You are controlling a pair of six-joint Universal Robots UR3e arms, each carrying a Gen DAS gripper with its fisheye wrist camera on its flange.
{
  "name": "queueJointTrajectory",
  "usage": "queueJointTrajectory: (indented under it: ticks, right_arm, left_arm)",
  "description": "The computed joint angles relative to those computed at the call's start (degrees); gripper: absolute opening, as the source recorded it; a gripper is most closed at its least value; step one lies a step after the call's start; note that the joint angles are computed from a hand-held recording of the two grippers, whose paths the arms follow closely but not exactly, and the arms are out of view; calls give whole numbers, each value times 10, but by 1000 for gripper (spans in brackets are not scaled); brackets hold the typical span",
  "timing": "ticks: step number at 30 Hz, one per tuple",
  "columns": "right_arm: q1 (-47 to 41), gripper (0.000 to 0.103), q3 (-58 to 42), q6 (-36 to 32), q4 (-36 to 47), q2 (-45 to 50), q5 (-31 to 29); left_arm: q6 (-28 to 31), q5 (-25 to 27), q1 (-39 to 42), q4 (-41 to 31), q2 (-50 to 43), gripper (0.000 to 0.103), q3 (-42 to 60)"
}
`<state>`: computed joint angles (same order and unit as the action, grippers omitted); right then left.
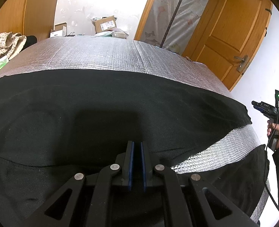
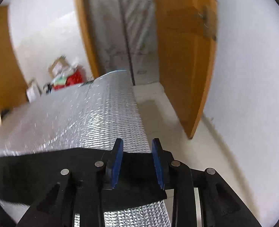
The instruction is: Fold clothes
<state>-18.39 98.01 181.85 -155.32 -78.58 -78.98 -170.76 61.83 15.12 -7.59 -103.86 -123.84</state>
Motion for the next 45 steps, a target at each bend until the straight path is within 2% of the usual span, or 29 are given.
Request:
queueJointTrajectory:
  ticks: [2, 6, 12, 14, 15, 18, 20, 23, 24, 25, 26, 29, 32, 33, 34, 40, 43, 45]
  right_arm:
    - [-11, 33, 3, -7, 14, 4, 25]
    - [-15, 33, -11, -23, 33, 24, 38]
    - [-12, 33, -123, 1, 127, 128, 54]
    - [2, 11, -131, -9, 134, 131, 38]
    - [10, 4, -123, -21, 122, 124, 30]
    - [25, 3, -110, -53, 123, 101, 35]
    - [27, 3, -78, -57, 74, 77, 38]
    - [-16, 2, 67, -23, -177, 3, 118]
    - [-27, 2, 91, 0, -233, -9, 124]
    - [-34, 3, 94, 10, -241, -12, 122]
    - [-38, 3, 90, 15, -232, -13, 119]
    - [-26, 7, 52, -3, -137, 0, 68]
    - [-19, 22, 28, -9, -68, 25, 61]
    - [-20, 33, 30, -12, -60, 30, 69]
    - [-20, 36, 25, -15, -48, 39, 78]
    - [-4, 36, -58, 0, 11, 119, 62]
    - [43, 36, -145, -27, 81, 175, -50]
    - [59, 36, -178, -19, 89, 197, -118]
  left_arm:
    - [-2, 1, -2, 2, -2, 6, 1]
    - [-1, 0, -1, 1, 0, 6, 0]
    - [3, -5, 5, -6, 4, 6, -1]
    - [3, -7, 6, -5, 4, 6, -2]
    - [3, -7, 6, -5, 3, 6, -3]
    - [1, -7, 5, -2, 2, 6, -4]
    - [1, -9, 6, -2, 1, 6, -3]
    - [1, -9, 6, -3, 0, 6, -2]
    - [2, -9, 6, -5, 0, 6, 0]
    - [2, -8, 6, -6, 0, 6, 2]
    - [2, -9, 7, -6, 0, 6, 2]
    - [2, -11, 8, -4, -2, 6, 1]
    - [2, -5, 4, -3, -3, 6, 3]
    - [2, -5, 4, -3, -3, 6, 3]
    - [2, -5, 3, -4, -2, 6, 3]
    - [3, -3, 3, -3, 1, 6, 0]
    - [0, -1, 1, -2, 0, 6, 1]
    - [-1, 0, 0, -1, 0, 6, 1]
